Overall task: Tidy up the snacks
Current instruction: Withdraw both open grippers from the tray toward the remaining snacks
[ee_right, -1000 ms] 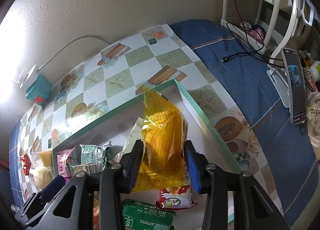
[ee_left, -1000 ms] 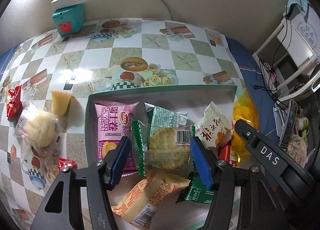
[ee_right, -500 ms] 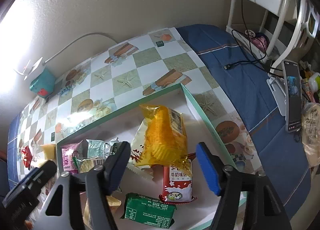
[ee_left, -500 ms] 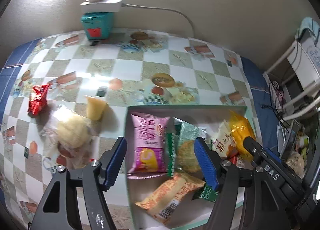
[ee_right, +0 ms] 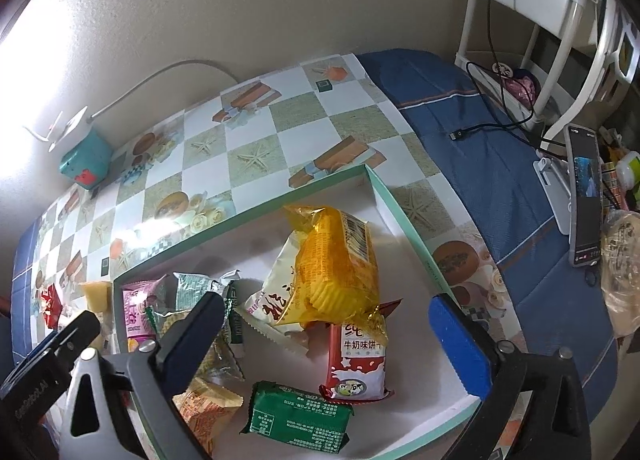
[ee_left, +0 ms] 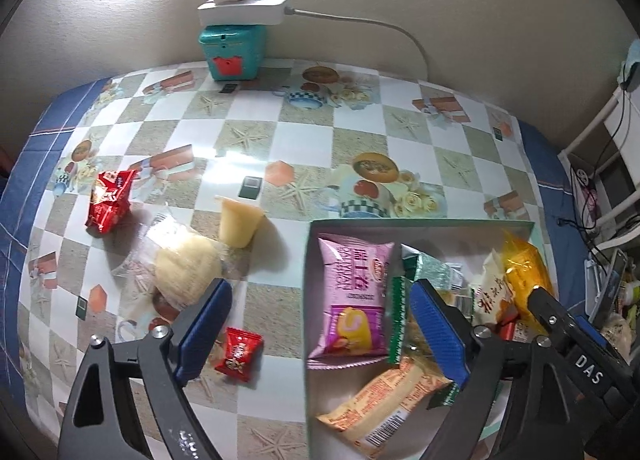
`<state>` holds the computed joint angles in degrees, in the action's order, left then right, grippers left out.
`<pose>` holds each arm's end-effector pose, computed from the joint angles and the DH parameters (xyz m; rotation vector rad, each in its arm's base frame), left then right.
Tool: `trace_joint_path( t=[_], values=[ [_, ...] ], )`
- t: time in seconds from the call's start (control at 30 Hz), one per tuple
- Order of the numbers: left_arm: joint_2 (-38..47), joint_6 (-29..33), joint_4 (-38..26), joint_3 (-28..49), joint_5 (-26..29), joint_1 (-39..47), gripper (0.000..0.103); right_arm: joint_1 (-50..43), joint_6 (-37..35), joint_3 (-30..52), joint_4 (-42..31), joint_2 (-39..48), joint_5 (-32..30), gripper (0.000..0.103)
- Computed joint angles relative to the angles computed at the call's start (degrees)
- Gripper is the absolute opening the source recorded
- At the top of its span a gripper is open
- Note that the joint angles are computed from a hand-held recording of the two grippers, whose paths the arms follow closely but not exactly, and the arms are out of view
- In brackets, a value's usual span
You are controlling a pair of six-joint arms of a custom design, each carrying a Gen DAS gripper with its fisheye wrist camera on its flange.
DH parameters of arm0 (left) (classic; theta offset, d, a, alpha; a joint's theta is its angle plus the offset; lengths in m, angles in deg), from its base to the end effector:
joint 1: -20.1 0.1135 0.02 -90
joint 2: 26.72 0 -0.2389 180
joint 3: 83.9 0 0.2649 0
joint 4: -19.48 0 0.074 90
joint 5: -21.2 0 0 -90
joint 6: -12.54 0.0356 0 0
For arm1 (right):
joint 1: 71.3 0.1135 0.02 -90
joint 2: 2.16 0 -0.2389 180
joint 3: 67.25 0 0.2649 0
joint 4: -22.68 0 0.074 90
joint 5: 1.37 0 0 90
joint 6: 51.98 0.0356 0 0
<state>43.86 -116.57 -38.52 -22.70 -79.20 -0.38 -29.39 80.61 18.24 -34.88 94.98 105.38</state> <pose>0.2307 -0.0793 0.1950 -0.4873 2.6662 -0.0553 0.2655 0.2245 0.1960 0.0883 2.6789 0.0385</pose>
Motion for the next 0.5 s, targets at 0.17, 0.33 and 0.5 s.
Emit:
trace_joint_path(
  t=[0.17,0.33,0.5],
  values=[
    [0.5,-0.1,-0.8,0.1,-0.8,0.5,0.094,0.7,0.0,-0.1,0.3,-0.6,1.0,0.103],
    [0.0,0.1,-0.9,0.1,-1.3,0.5,0.095,1.9,0.5,0.2,0.4,-1.2,2.3,0.103],
    [-1.6,0.7,-1.9,0.3,-1.2,0.9,0.095,3.7,2.1,0.5,0.8,-2.4,4.0,0.103]
  ],
)
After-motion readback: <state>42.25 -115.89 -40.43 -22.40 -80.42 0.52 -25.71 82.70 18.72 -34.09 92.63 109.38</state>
